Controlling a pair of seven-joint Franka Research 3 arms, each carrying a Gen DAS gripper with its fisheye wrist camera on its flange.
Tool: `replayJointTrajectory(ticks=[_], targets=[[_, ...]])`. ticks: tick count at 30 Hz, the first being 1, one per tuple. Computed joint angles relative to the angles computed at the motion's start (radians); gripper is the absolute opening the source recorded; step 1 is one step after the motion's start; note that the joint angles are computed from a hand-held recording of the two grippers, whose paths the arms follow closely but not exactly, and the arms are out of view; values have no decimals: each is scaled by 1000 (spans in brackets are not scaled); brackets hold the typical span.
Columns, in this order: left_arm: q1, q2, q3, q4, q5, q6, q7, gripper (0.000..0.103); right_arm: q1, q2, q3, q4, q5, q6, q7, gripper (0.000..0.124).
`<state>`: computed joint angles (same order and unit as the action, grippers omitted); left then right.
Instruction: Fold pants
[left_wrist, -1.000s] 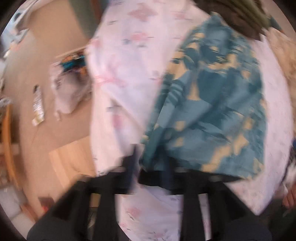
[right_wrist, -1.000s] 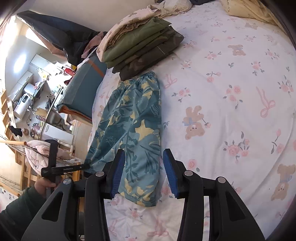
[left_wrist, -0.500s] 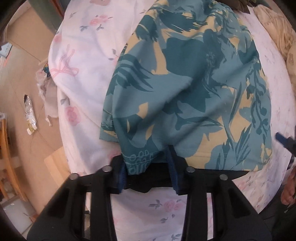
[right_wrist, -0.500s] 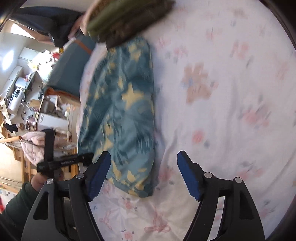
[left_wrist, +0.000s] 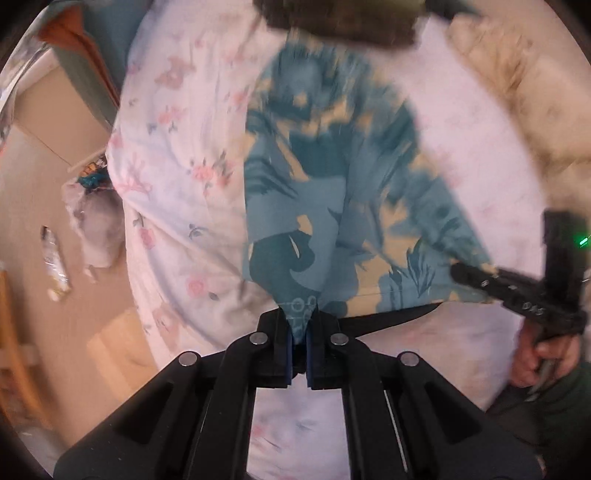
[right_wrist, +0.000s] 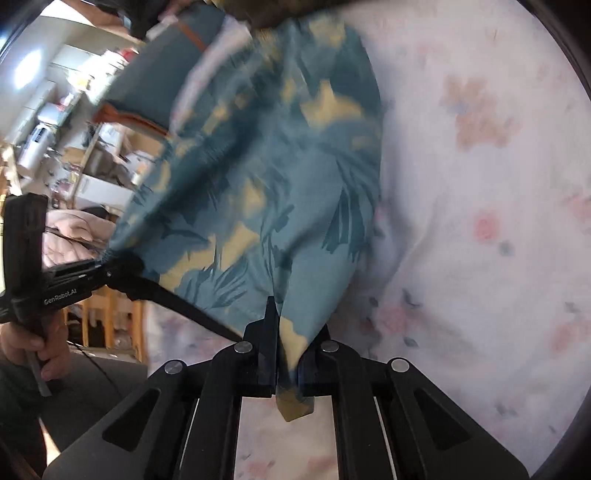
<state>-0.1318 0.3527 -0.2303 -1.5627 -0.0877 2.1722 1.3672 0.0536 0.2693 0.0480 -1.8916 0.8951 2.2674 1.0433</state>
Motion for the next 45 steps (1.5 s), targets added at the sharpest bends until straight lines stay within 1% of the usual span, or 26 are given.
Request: replayJointTrajectory(ticks=[1, 4, 6, 8, 11, 12, 14, 16, 17, 19, 21, 24, 25, 26, 27, 28, 30, 31, 32, 33, 35, 36, 39, 41, 42, 45], targets=[[12, -43, -8, -37, -28, 34, 14, 3, -24, -50, 2, -32, 64, -17, -29, 6], [35, -173, -26, -148, -153, 120, 71, 3, -51, -186, -27, -121, 186, -55, -96, 6], [24, -258, -22, -222, -194, 189, 101, 3, -48, -272, -55, -174, 221, -73, -112, 6], [6, -338, -13, -291, -258, 259, 138, 2, -38, -359, -82, -214, 225, -83, -114, 6], [-31, -438, 20, -336, -424, 343, 240, 3, -19, -521, -126, -268, 263, -70, -136, 6], [-48, -458, 32, -336, -463, 354, 271, 3, -11, -555, -138, -269, 261, -63, -143, 6], [-78, -493, 52, -327, -500, 370, 307, 3, 1, -619, -160, -259, 240, -51, -134, 6], [-100, -500, 76, -287, -546, 346, 334, 3, 13, -651, -185, -231, 225, -67, -101, 6], [-105, -498, 86, -276, -565, 339, 341, 3, 19, -666, -192, -223, 216, -62, -96, 6], [-110, -483, 90, -231, -575, 326, 330, 3, 32, -668, -206, -187, 207, -57, -80, 6], [-104, -441, 82, -171, -534, 321, 302, 3, 40, -625, -206, -121, 175, -41, -64, 6], [-86, -336, 59, -50, -415, 311, 218, 3, 45, -532, -199, -21, 139, -33, -15, 6], [-81, -296, 51, -3, -361, 318, 194, 3, 43, -476, -198, 38, 122, -40, -4, 6], [-76, -264, 43, 31, -317, 332, 167, 3, 40, -432, -197, 87, 123, -49, -3, 6], [-68, -224, 37, 80, -291, 331, 144, 3, 33, -390, -195, 136, 127, -62, -6, 6], [-62, -188, 29, 129, -261, 328, 136, 3, 24, -364, -185, 169, 117, -57, -2, 6], [-50, -170, 15, 154, -222, 349, 109, 3, 10, -319, -165, 219, 115, -43, -5, 6], [-43, -176, 5, 142, -222, 363, 116, 3, 2, -315, -156, 227, 107, -37, 1, 6], [-39, -182, -1, 127, -211, 377, 119, 3, -3, -316, -147, 225, 96, -27, 12, 6], [-41, -187, 0, 114, -178, 369, 101, 3, -7, -318, -142, 218, 98, -25, 16, 6], [-31, -185, -7, 97, -186, 326, 93, 3, -15, -329, -137, 178, 96, -32, 16, 6], [-25, -188, -9, 71, -197, 310, 86, 3, -17, -331, -135, 163, 89, -33, 17, 6], [-20, -215, -13, -44, -214, 283, 88, 3, -23, -351, -136, 55, 92, -45, 27, 6], [-31, -225, -12, -119, -191, 241, 73, 3, -23, -363, -135, -40, 71, -50, 34, 6], [-36, -215, -13, -149, -179, 184, 68, 3, -24, -362, -135, -71, 55, -56, 44, 6], [-49, -175, -15, -207, -153, 102, 41, 3, -29, -340, -134, -180, -2, -92, 111, 6]])
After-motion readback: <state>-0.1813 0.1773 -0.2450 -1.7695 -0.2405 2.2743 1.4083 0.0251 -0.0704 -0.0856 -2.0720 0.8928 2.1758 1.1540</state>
